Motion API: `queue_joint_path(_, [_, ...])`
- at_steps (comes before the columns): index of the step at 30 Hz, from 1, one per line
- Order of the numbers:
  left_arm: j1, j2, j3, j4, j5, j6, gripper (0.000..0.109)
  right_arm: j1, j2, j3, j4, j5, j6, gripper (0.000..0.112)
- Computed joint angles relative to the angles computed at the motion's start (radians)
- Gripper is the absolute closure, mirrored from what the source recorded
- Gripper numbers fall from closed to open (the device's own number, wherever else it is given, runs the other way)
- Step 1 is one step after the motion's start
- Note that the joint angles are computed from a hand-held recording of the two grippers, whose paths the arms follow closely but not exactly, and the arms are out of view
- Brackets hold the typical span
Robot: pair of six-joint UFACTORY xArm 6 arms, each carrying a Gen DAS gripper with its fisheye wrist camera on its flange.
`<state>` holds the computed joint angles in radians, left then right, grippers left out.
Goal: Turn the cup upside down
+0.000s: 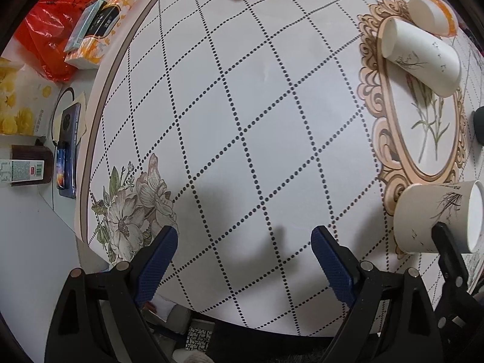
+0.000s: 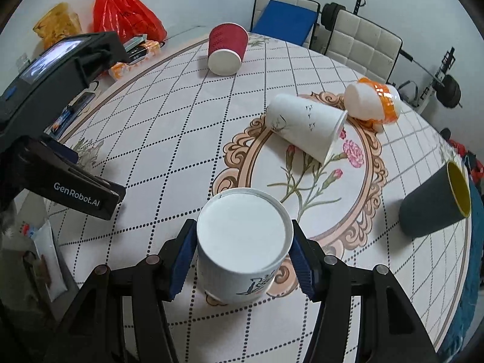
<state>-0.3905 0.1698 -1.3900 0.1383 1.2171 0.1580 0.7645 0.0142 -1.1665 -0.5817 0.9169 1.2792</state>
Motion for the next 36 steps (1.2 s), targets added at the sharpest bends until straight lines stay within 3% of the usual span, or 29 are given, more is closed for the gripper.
queue_joint_path(4, [-0.008,-0.039,0.013,-0.03,-0.004,0.024,0.018,0.001,-0.017,0.006,0.031,0.018,0.02,0.049])
queue_joint_path(9, [0.002,-0.098,0.016,-0.076,-0.005,0.09,0.018,0.02,-0.077,0.015,0.057,0.071,0.124,0.032])
queue_joint_path(12, [0.011,-0.148,0.035,-0.106,-0.012,0.15,0.014,0.04,-0.106,-0.014,0.103,0.167,0.21,0.017])
queue_joint_path(17, [0.016,-0.221,0.064,-0.156,-0.031,0.245,0.012,0.098,-0.094,-0.134,0.174,0.394,0.37,0.016])
queue_joint_path(24, [0.044,-0.305,0.086,-0.217,-0.034,0.349,0.012,0.207,-0.029,-0.337,0.15,0.689,0.545,0.013])
queue_joint_path(36, [0.101,-0.461,0.039,-0.315,0.029,0.415,0.012,0.357,0.038,-0.61,0.099,0.964,0.63,0.013])
